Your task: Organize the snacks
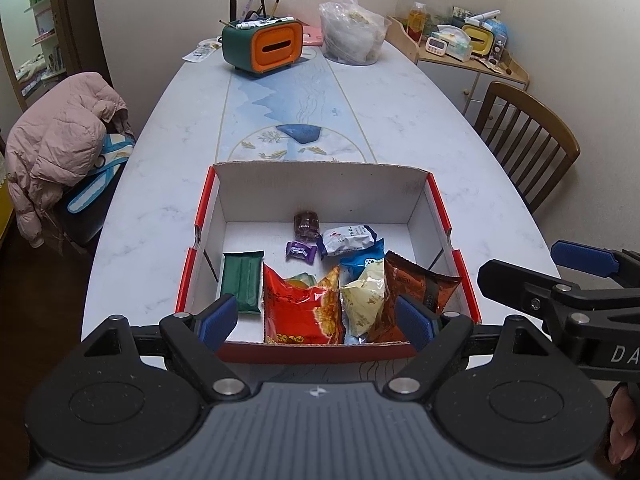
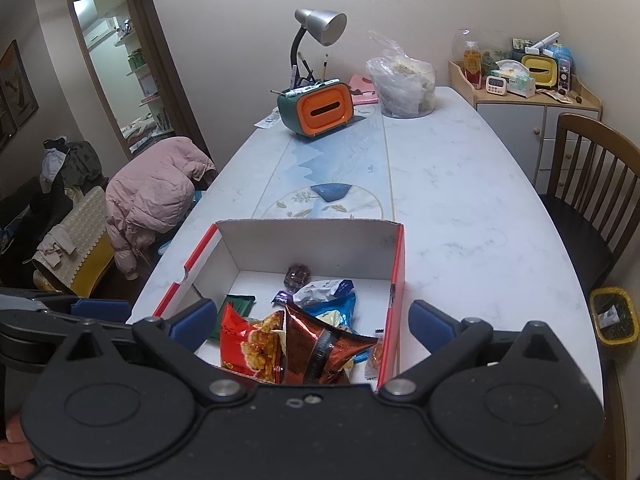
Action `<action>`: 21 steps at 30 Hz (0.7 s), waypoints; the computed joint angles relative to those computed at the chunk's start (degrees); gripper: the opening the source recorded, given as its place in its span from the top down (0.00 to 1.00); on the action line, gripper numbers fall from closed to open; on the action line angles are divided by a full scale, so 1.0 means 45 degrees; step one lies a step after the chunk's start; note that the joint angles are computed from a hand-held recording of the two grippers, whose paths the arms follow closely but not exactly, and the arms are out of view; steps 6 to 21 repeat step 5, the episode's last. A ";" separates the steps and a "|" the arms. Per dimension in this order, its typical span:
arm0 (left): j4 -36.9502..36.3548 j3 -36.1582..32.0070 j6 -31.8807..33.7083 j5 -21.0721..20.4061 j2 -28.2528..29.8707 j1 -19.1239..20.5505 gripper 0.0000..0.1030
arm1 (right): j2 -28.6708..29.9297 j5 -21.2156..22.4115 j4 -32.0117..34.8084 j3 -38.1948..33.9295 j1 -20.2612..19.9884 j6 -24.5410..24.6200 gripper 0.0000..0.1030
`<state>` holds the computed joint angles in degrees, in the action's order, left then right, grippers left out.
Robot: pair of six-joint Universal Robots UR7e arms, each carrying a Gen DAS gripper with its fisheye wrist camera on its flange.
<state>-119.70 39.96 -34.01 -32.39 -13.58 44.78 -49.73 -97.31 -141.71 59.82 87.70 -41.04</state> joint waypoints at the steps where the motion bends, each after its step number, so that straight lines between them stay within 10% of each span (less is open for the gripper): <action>1: -0.0013 -0.0050 0.0080 -0.0043 0.0020 0.0023 0.17 | 0.0029 -0.0039 -0.0008 -0.0027 0.0008 0.0036 0.01; 21: -0.0071 -0.0325 0.0499 -0.0259 0.0123 0.0127 0.17 | 0.0138 -0.0178 -0.0147 -0.0062 0.0052 0.0157 0.01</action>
